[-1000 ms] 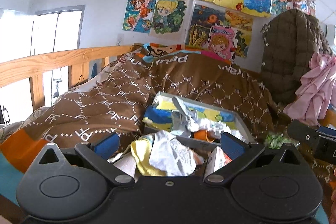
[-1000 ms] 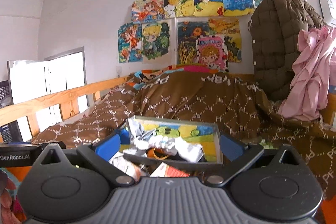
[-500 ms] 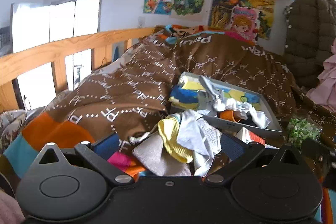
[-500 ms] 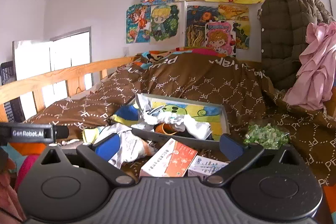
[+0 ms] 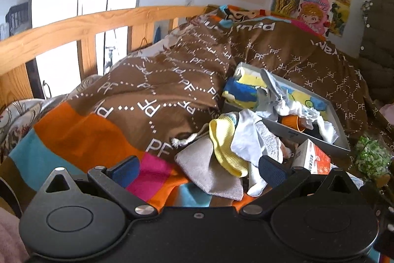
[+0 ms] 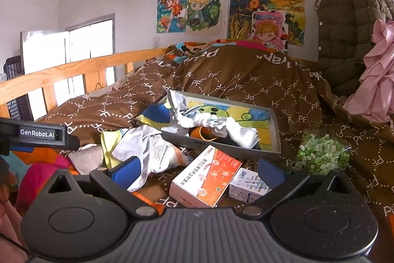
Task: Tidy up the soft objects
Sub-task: 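Raise both tools, then move them down toward the remaining soft items, then grasp the beige drawstring bag with the left tool while the right tool grasps a white cloth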
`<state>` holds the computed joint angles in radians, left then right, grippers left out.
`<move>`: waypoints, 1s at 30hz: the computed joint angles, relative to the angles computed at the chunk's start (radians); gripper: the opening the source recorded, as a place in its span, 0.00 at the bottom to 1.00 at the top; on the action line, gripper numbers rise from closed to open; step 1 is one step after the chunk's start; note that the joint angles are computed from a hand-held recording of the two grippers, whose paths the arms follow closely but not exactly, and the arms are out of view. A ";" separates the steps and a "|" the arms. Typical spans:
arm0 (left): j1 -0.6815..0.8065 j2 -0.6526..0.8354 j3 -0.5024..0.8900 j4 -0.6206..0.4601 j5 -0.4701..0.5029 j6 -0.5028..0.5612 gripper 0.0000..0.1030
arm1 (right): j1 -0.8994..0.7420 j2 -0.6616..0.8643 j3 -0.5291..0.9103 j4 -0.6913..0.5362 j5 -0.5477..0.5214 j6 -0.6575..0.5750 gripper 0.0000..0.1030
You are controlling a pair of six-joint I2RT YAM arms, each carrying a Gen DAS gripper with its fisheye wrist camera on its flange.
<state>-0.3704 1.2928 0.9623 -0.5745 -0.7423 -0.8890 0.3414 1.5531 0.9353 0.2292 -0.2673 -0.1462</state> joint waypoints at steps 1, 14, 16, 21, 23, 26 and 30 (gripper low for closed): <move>0.011 0.001 0.003 0.000 0.015 0.005 0.99 | 0.003 0.005 0.005 -0.004 0.002 -0.001 1.00; 0.234 0.030 0.085 0.053 0.282 0.386 0.99 | 0.032 0.057 0.051 -0.062 0.013 -0.057 1.00; 0.266 0.041 0.096 0.070 0.318 0.463 0.99 | 0.035 0.065 0.054 -0.066 0.009 -0.064 1.00; 0.342 0.100 0.139 0.070 0.458 0.569 0.99 | 0.050 0.100 0.076 -0.072 0.000 -0.095 1.00; 0.367 0.126 0.155 0.058 0.512 0.598 0.99 | 0.060 0.122 0.096 -0.081 -0.009 -0.117 1.00; 0.394 0.156 0.168 0.041 0.556 0.614 0.99 | 0.077 0.162 0.135 -0.094 -0.019 -0.155 1.00; 0.431 0.205 0.197 0.006 0.607 0.605 0.99 | 0.094 0.237 0.208 -0.118 -0.040 -0.207 1.00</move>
